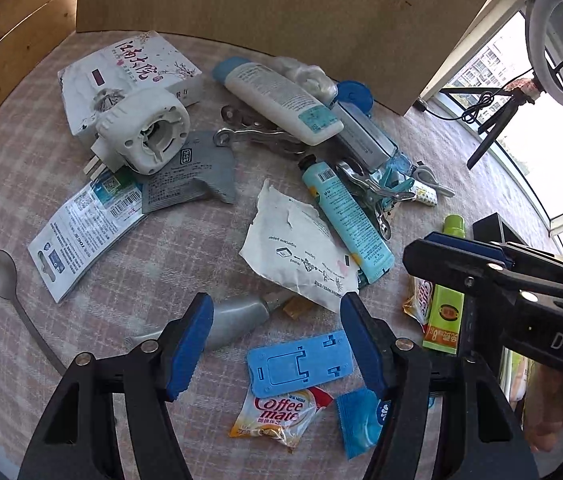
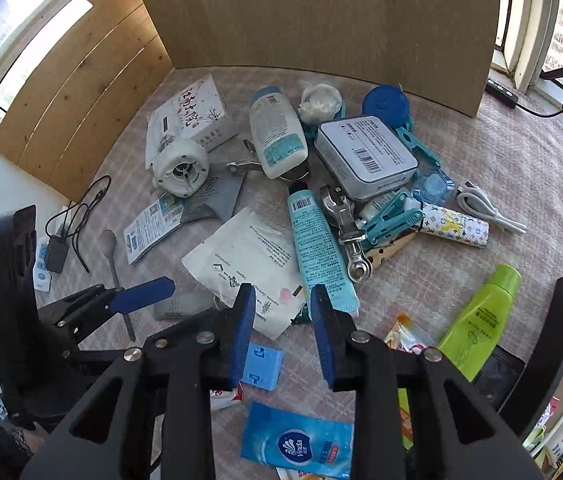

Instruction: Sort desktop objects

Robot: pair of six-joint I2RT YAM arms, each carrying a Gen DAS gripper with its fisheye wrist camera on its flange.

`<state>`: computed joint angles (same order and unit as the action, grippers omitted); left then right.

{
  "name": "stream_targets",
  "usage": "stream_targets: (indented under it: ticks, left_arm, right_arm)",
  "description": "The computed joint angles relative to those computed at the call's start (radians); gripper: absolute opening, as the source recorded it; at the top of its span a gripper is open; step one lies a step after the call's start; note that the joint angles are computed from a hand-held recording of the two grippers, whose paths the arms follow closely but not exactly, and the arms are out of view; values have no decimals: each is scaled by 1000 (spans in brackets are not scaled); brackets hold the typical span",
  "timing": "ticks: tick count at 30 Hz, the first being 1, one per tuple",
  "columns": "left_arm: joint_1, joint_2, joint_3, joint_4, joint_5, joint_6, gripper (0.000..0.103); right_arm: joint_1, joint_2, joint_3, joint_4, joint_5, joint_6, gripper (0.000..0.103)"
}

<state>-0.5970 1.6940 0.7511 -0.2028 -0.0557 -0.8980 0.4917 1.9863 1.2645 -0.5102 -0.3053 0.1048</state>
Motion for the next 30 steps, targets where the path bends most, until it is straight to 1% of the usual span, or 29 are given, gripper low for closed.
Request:
stream_targets:
  ticks: [4, 7, 12, 13, 15, 18, 22, 25, 27, 29, 30]
  left_arm:
    - [24, 21, 1, 22, 19, 3, 61]
    - [36, 36, 7, 31, 21, 8, 61]
    - [60, 71, 33, 39, 36, 23, 61]
    - [63, 78, 37, 40, 39, 23, 59]
    - [67, 93, 49, 42, 45, 26, 57]
    - [69, 114, 63, 47, 55, 29, 56]
    - [72, 146, 85, 47, 56, 21, 45]
    - [77, 159, 86, 59, 74, 19, 39]
    - [74, 162, 88, 62, 65, 17, 37]
    - [75, 158, 84, 63, 59, 6, 32]
    - [76, 152, 79, 64, 51, -2, 27]
  right_arm:
    - [-14, 130, 116, -38, -41, 29, 29]
    - [-20, 192, 181, -52, -25, 36, 29]
    - [-40, 275, 282, -91, 18, 27, 28]
    - [-48, 288, 300, -97, 23, 28, 28]
    - [-62, 305, 327, -111, 4, 26, 28]
    - [-61, 304, 337, -128, -35, -15, 28]
    - [-27, 319, 361, -153, -16, -48, 28]
    - [2, 346, 391, -163, 44, -57, 29]
    - [7, 378, 426, -184, 49, -59, 33]
    - [18, 389, 434, -184, 73, -68, 33]
    - [25, 387, 432, -177, 91, -76, 33]
